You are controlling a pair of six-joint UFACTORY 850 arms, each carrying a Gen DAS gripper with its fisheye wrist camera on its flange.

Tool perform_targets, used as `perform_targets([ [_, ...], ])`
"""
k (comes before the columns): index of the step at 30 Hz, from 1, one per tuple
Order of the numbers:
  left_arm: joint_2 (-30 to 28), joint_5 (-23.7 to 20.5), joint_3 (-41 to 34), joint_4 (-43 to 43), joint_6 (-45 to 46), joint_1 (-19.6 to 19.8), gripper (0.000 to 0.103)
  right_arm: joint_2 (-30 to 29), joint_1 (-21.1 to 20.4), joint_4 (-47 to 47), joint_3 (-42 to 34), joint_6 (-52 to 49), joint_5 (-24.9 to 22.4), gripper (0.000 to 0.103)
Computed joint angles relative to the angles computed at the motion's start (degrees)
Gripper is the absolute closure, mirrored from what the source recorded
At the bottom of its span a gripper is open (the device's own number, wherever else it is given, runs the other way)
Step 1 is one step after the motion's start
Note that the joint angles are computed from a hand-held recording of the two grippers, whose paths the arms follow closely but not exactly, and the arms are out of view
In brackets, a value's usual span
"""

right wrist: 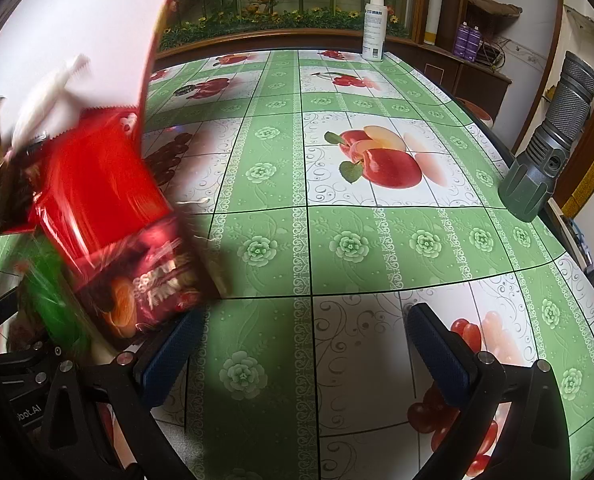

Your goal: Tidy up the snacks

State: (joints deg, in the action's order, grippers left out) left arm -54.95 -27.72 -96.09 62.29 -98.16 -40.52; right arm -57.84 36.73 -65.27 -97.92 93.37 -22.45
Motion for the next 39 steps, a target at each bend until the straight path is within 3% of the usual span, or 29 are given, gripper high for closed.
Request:
perform_targets([
  [39, 0.0, -0.1, 0.3, 0.7, -1.1, -0.2, 0.000, -0.3, 0.1, 0.8, -0.7, -0.7, -0.3, 0.000],
])
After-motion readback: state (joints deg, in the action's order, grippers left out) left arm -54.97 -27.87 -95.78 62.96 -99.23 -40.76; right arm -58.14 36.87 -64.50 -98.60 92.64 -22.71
